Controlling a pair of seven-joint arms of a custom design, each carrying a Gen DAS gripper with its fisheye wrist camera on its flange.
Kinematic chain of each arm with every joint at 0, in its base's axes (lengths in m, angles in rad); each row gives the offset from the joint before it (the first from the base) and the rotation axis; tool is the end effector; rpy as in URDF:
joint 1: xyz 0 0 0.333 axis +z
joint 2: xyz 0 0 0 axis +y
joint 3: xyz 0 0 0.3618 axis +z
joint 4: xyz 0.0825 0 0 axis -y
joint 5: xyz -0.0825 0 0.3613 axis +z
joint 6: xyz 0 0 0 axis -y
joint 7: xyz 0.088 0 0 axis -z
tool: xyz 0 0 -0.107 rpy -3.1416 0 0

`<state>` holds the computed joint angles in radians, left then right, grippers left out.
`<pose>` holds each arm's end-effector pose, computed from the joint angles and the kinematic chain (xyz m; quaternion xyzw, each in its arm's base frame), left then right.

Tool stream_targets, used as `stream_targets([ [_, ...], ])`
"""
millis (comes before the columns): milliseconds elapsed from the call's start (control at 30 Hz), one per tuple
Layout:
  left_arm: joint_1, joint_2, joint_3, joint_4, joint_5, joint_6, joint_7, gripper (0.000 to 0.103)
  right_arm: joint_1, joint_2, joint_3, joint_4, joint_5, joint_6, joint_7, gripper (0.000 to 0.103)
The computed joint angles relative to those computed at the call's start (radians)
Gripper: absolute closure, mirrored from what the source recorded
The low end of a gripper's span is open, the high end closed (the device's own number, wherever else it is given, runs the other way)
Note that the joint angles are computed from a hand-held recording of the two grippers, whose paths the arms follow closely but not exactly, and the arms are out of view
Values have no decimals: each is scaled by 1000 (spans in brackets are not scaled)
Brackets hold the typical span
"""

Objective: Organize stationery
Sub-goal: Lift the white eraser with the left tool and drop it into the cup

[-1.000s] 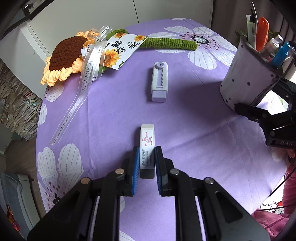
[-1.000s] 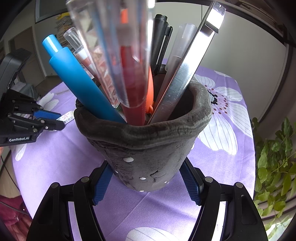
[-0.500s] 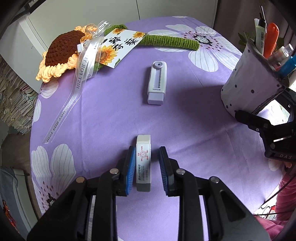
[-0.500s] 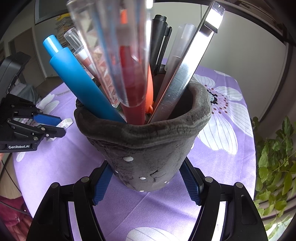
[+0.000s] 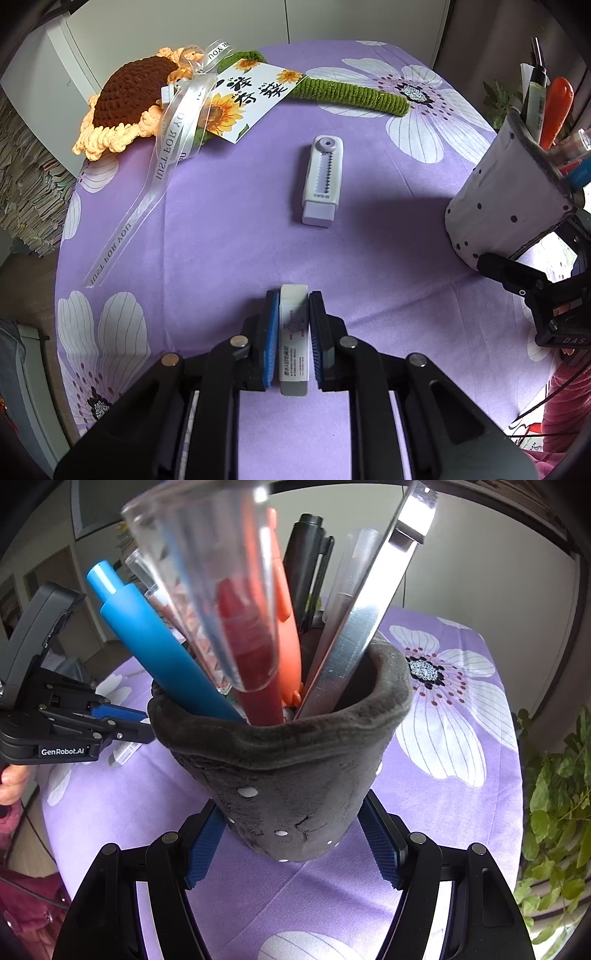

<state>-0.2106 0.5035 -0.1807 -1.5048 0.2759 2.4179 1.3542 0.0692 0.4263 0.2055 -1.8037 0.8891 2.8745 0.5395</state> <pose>0.6871 -0.2514 0.4732 -0.5781 0.7860 -0.1512 0.1585 0.6727 0.1230 0.4244 -0.7839 0.4837 -0.1454 0.3610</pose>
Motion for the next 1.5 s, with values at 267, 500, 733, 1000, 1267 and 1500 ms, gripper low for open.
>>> stream_targets([
  [267, 12, -12, -2, -22, -16, 17, -1, 88, -59, -25, 33, -3, 121, -71, -194, 21],
  [500, 10, -6, -1, -13, -16, 8, -6, 88, -44, -38, 5, 21, 225, -80, -290, 20],
  [733, 7, -5, 1, -14, -5, 10, -2, 89, -29, -62, 34, -16, 423, -38, -543, 30],
  [1000, 39, -34, -30, -42, -67, 53, 45, 89, 10, -56, -33, -2, 486, -94, -548, 29],
  [1267, 63, -106, -43, -97, -129, 130, 56, 89, 24, -58, -46, -6, 501, -92, -559, 29],
  [1500, 55, -135, -48, -118, -132, 186, 83, 89, 29, -60, -49, -9, 506, -86, -560, 29],
])
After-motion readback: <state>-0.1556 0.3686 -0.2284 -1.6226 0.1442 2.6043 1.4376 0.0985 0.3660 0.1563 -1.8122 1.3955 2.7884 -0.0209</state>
